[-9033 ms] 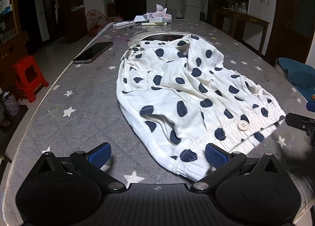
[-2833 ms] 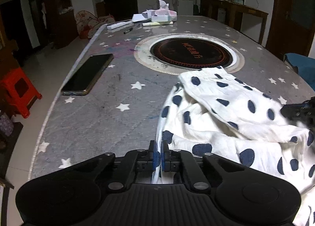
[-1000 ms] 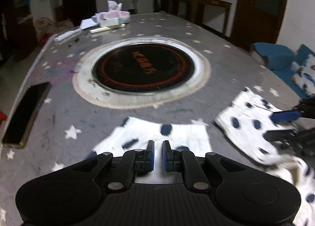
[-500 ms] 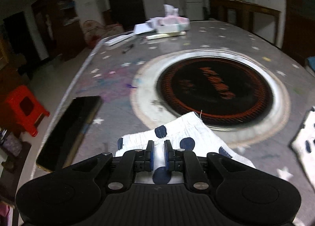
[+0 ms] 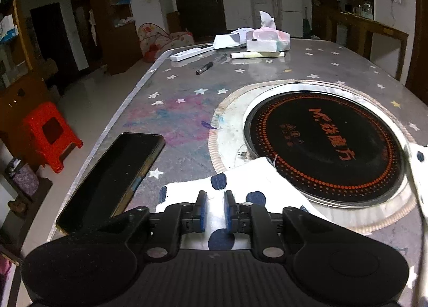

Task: Fold clothes

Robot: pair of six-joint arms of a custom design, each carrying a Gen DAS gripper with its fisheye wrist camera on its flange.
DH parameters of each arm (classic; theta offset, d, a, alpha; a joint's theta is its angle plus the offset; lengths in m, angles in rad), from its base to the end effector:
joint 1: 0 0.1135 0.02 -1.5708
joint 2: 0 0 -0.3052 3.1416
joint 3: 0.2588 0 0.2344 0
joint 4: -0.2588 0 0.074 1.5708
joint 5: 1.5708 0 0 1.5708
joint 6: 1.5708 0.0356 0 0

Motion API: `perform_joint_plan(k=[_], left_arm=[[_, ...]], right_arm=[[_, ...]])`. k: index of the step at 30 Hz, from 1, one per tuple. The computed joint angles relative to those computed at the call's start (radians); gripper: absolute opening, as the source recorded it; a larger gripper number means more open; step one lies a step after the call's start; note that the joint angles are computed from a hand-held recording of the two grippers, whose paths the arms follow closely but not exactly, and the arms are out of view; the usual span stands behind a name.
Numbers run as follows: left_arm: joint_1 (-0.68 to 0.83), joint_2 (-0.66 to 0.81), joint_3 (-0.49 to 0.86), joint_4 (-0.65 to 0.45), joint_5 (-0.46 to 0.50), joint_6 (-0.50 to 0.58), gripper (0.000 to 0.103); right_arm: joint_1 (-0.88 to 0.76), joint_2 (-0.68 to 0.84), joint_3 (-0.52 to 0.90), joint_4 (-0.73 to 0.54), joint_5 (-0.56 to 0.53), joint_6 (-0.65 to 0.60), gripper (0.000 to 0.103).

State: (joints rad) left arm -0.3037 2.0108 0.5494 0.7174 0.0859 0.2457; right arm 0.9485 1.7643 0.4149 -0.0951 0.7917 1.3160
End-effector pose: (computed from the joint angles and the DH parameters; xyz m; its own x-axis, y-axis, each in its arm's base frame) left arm 0.2996 -0.0971 0.0968 -0.5397 0.4231 -0.7278 0.5046 0.8546 0.1226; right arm 0.1368 0.1473 0.1069 -0.6477 0.2637 -0.7148 0.4289 0.9016 -0.0560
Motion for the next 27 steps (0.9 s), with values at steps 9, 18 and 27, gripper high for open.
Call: perform_joint_plan(k=[9, 18, 27], left_arm=[[0.009, -0.086, -0.079, -0.013, 0.068, 0.06, 0.043], [0.053, -0.179, -0.178, -0.037, 0.151, 0.144, 0.057], [0.128, -0.283, -0.352, -0.017, 0.266, 0.26, 0.066]], right_arm=[[0.058, -0.011, 0.022, 0.054, -0.064, -0.146, 0.054], [-0.08, 0.052, 0.04, 0.17, -0.069, -0.251, 0.062], [0.22, -0.076, 0.077, -0.124, -0.059, -0.055, 0.062]])
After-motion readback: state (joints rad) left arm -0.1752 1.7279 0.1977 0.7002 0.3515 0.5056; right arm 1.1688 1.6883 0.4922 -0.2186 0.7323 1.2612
